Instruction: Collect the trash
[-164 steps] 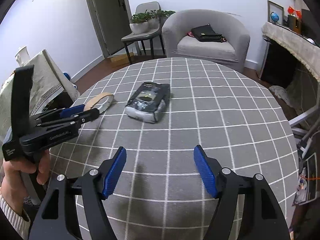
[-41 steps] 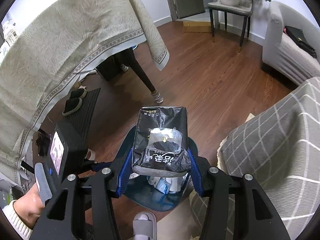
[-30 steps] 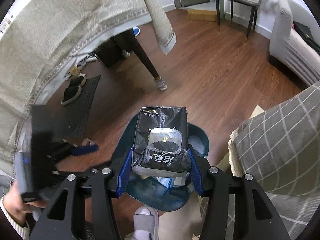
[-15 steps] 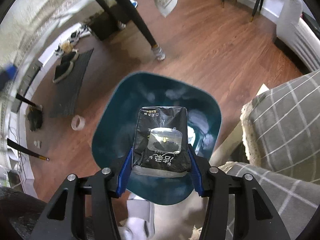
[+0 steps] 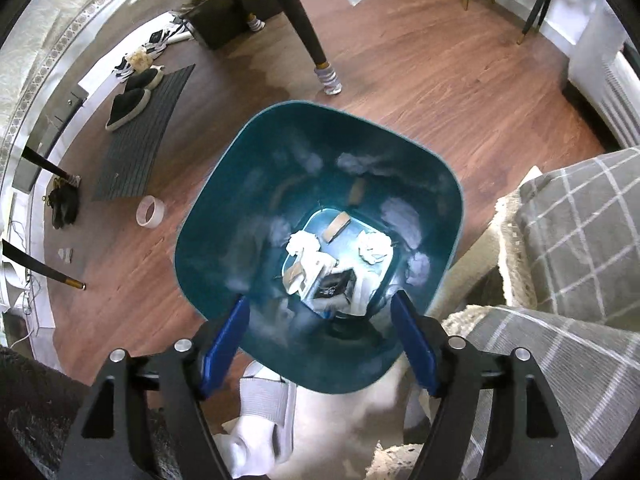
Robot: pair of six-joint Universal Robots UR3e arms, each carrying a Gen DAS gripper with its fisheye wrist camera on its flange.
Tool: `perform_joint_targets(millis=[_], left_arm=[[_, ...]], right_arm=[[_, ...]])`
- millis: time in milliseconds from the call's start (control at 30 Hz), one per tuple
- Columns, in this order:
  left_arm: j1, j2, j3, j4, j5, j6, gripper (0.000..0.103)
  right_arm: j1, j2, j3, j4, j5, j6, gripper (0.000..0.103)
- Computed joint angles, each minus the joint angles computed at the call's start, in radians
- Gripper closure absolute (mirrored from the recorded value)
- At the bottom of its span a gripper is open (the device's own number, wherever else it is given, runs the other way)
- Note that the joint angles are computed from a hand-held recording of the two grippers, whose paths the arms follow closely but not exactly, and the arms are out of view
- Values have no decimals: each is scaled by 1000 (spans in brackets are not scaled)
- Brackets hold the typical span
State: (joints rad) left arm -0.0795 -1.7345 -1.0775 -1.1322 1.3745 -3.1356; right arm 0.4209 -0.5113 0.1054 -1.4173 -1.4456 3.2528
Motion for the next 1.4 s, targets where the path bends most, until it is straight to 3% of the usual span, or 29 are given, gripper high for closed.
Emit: perform_joint_targets(millis=[367, 600, 700, 767, 933, 1200, 1400], left_arm=[[38, 168, -30, -92, -19, 53, 44], [85, 336, -124, -67, -42, 51, 10], [83, 369, -111, -90, -51, 44, 6], [33, 372, -93, -86, 13, 35, 6], [-31, 431, -156, -53, 64, -7, 5], [-181, 494, -307, 73, 202, -62, 3], [-263, 496, -369, 121, 178, -72, 3]], right_arm=[[16, -407, 439, -304, -59, 34, 29], [53, -641, 618, -365, -184, 93, 22], [63, -737, 629, -322, -263, 109, 13], [61, -788, 631, -301, -297, 120, 12], [52, -948, 685, -246, -378, 142, 9], [72, -1248, 934, -268, -522, 194, 4], [74, -1504, 1191, -292, -573, 237, 4]])
